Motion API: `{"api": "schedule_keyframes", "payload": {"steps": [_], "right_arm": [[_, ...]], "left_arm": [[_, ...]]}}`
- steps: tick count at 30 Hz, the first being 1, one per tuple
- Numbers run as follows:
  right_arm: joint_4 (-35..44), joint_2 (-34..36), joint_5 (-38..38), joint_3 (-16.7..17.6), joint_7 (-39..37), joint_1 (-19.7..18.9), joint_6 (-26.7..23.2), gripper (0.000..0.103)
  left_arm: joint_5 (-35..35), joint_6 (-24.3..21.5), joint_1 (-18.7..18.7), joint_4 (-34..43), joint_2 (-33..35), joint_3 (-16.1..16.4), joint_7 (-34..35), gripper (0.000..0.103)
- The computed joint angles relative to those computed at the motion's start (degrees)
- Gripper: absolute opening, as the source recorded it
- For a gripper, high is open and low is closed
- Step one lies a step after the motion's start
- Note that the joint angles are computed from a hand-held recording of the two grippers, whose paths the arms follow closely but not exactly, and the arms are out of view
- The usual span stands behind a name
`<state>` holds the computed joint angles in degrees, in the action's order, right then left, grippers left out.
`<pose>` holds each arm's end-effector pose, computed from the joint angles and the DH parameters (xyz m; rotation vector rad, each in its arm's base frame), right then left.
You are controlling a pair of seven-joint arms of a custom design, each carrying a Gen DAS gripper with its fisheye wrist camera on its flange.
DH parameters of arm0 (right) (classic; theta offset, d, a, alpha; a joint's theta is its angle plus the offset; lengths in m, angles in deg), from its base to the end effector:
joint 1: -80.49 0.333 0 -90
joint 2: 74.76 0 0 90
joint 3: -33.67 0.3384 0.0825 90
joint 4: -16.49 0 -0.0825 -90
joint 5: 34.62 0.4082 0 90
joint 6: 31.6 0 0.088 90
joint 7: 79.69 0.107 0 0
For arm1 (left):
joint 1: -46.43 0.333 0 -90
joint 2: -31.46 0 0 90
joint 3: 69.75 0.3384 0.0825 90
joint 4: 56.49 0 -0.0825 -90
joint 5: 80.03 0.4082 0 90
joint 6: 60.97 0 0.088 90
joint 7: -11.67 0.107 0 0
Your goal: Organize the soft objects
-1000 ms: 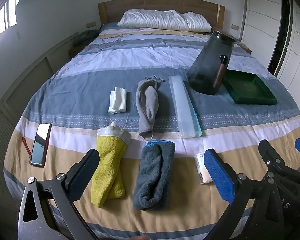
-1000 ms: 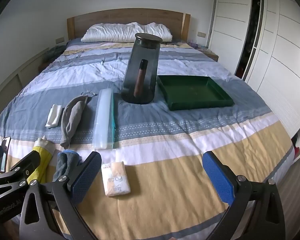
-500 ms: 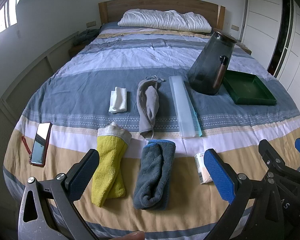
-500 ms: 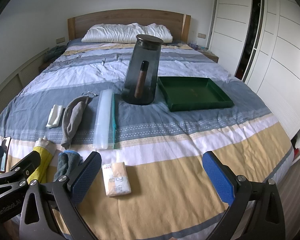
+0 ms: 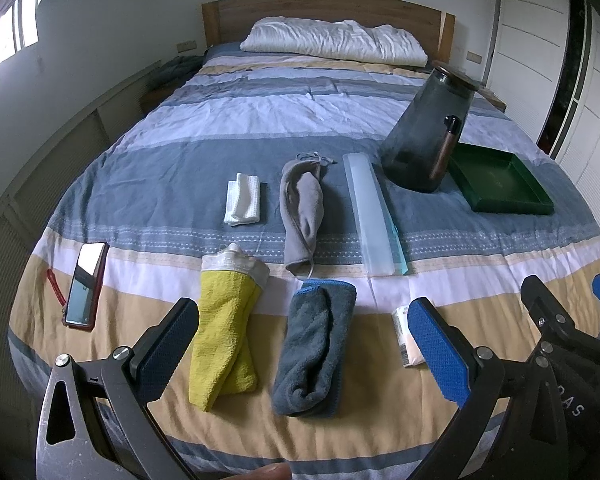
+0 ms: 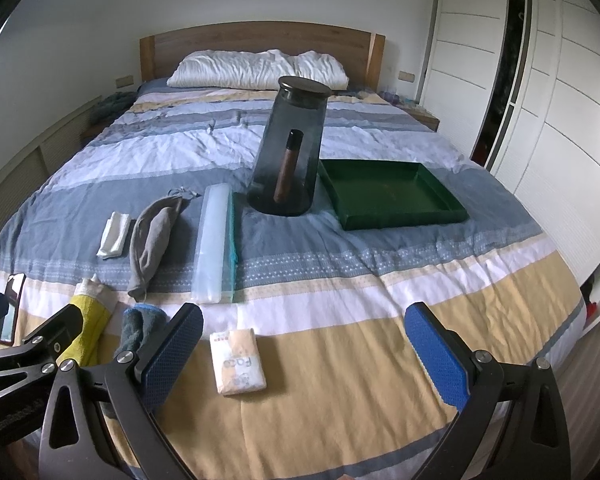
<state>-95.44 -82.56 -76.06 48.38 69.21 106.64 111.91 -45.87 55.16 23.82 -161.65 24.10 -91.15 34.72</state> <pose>0.4363 0.3953 0.6283 -1.7701 1.5411 -0.7348 0.4273 -0.3856 0.6376 -1.9726 1.5949 -0.5340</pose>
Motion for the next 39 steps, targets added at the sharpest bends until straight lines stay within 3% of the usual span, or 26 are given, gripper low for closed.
{"api": "schedule_keyframes", "payload": {"steps": [20, 39], "right_arm": [[4.44, 2.66, -0.61, -0.15, -1.26, 1.83, -1.49, 0.103], [10.44, 7.91, -1.76, -2.31, -1.68, 5.25, -2.73, 0.103]], "left_arm": [[-1.61, -0.66, 1.70, -1.23, -1.53, 0.71, 0.51, 0.102], [-2.43, 0.21, 3.69, -2.13, -2.34, 1.31, 2.18, 0.102]]}}
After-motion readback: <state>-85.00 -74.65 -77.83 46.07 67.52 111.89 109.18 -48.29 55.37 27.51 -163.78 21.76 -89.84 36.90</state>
